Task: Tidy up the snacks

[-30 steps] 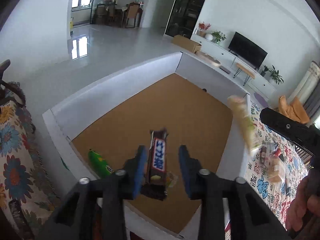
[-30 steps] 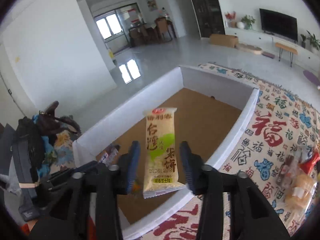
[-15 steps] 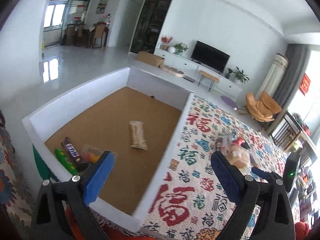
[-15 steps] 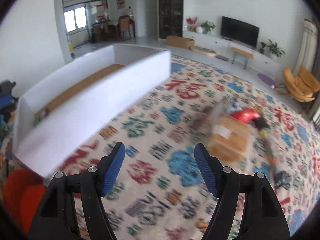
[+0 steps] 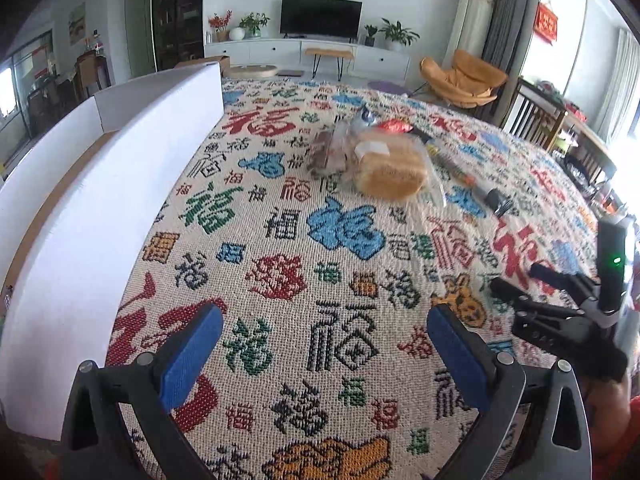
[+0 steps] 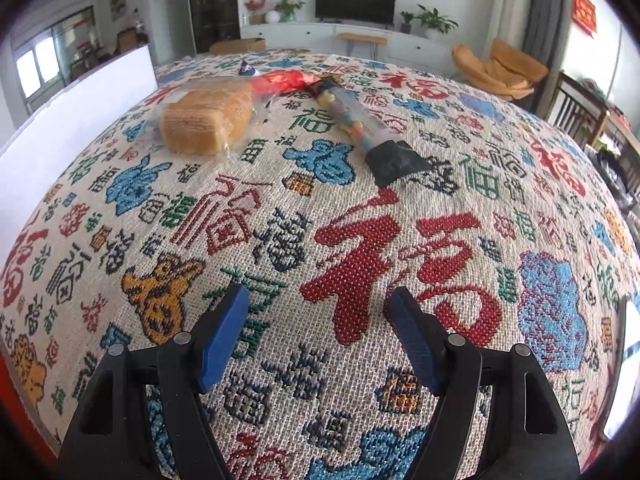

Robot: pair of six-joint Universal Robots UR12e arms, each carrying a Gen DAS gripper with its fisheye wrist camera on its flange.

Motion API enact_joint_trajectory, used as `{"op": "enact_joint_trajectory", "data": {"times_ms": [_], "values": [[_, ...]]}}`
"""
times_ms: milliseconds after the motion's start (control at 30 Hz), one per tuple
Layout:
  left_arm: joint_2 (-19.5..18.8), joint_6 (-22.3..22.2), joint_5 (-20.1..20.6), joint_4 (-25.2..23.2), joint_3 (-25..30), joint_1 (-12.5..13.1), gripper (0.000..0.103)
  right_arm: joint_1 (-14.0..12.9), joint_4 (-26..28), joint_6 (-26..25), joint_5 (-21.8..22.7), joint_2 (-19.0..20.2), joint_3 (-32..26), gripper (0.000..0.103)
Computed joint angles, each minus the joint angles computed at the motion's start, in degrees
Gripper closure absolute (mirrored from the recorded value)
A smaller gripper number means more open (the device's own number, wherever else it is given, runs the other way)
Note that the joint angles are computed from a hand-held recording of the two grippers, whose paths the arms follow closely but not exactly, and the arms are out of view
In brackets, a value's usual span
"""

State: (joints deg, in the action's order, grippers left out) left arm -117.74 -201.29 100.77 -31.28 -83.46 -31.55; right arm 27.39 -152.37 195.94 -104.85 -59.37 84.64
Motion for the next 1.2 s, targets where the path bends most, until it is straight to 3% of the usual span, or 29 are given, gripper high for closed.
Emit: {"op": "enact_joint_trajectory", "data": {"times_ms": [133, 267, 1200], "values": [[-1.73, 0.29, 3.43, -2.87, 0.79, -0.28, 0.002, -0.21, 0.72, 1.4, 0.23, 0.0, -0.06, 0.017], [-2.11, -1.59, 3.8, -5.13, 0.23, -0.03, 0.002, -0.27, 0.92, 1.88, 0.38, 0.06, -0.08, 0.016], [-2.09, -1.94, 4.37, -3.66, -0.53, -0.04, 0.0, -0.3, 1.03, 1.95, 0.31, 0.05, -0.11, 0.015]]}}
